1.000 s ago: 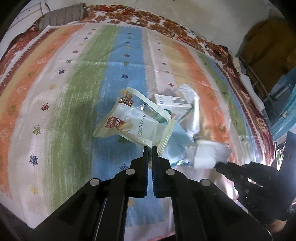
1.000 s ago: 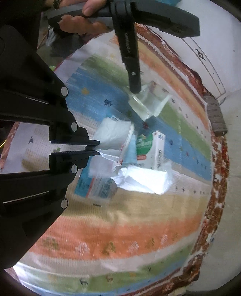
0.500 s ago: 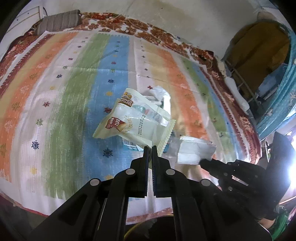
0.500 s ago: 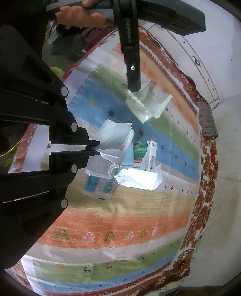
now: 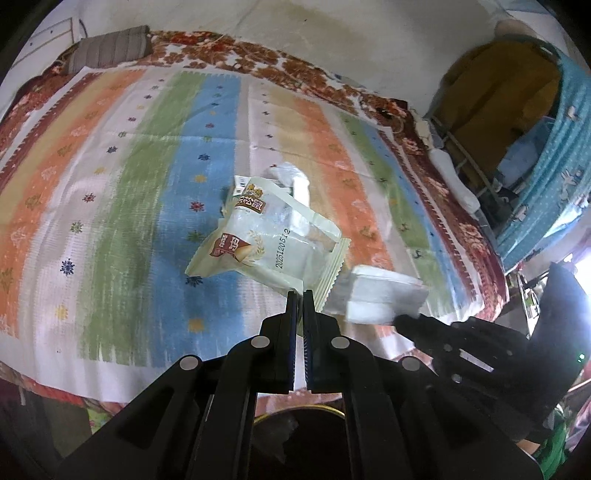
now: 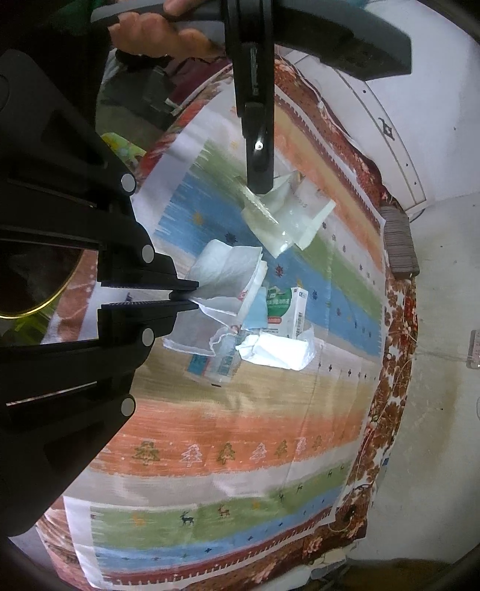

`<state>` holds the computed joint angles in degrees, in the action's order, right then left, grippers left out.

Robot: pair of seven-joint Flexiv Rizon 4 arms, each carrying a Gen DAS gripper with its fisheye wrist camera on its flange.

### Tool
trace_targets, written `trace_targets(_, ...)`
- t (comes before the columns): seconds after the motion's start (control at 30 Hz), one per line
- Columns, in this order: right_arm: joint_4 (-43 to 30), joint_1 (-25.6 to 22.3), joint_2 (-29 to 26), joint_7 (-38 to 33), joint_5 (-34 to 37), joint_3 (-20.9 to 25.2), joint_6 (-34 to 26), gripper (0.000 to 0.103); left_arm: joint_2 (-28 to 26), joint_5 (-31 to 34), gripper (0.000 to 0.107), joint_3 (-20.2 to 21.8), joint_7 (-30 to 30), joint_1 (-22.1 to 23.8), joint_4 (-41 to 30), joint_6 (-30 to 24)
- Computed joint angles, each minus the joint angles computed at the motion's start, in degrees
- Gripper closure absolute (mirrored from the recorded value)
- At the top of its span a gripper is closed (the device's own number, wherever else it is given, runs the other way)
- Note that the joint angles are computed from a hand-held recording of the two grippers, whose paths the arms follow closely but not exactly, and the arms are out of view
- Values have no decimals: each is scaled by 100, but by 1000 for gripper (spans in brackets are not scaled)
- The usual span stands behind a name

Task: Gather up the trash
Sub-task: 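Lift and carry the tissue and snack bag with both tools over the bin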

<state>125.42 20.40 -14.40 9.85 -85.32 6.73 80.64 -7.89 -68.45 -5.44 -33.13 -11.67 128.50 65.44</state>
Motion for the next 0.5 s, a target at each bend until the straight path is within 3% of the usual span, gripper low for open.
trace_targets(0.5, 430, -69, 496, 868, -574, 270, -109, 99, 808, -886, 104, 157, 570, -434, 747, -67)
